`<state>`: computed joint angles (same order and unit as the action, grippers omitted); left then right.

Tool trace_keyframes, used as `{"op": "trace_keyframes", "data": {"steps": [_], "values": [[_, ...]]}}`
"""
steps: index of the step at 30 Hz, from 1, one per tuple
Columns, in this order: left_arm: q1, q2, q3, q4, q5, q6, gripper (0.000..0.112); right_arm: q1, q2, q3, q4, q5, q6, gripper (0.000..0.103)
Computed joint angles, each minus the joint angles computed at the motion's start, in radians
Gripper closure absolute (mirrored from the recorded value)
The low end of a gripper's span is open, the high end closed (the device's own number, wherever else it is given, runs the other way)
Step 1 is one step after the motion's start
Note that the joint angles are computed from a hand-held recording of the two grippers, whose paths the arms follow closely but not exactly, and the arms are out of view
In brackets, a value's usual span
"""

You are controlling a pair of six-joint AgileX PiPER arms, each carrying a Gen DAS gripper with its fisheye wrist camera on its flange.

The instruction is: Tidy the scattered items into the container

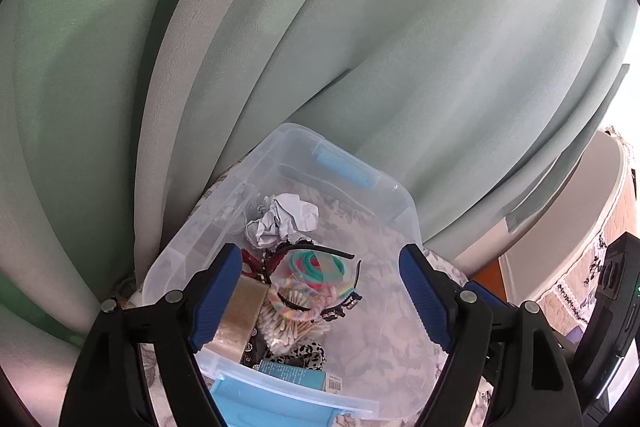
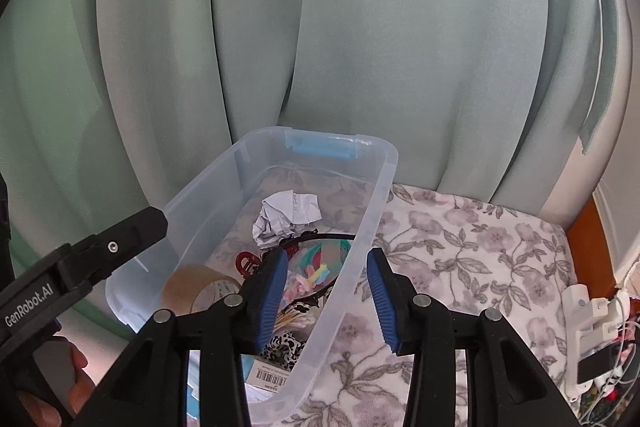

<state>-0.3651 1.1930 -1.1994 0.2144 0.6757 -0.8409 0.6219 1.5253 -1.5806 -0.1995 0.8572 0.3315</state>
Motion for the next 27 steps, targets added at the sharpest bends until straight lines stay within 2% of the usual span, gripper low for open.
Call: {"op": "trace_keyframes", "data": {"steps": [5, 13, 16, 20, 24, 27], "values": [[-0.064, 0.012, -0.054, 0.065, 0.071, -0.045, 0.031, 0.001, -0.055, 0.044, -0.003, 0.009, 0.027, 0.056], [-0.211, 0.046, -0.178, 0.183, 0.267, -0.100, 0.031, 0.001, -0.162, 0.103, -0.014, 0.054, 0.110, 0.043], [-0.253, 0.057, -0.210, 0.178, 0.314, -0.091, 0.030, 0.003, -0.205, 0.127, -0.022, 0.071, 0.117, 0.037], [-0.332, 0.058, -0.249, 0.232, 0.381, -0.131, 0.030, -0.007, -0.273, 0.176, -0.006, 0.086, 0.112, 0.034], [-0.409, 0.077, -0.282, 0.306, 0.476, -0.194, 0.025, -0.021, -0.327, 0.214, -0.005, 0.105, 0.140, 0.024], [-0.429, 0.088, -0.286, 0.310, 0.510, -0.207, 0.025, -0.044, -0.354, 0.229, 0.015, 0.127, 0.135, 0.023]]}}
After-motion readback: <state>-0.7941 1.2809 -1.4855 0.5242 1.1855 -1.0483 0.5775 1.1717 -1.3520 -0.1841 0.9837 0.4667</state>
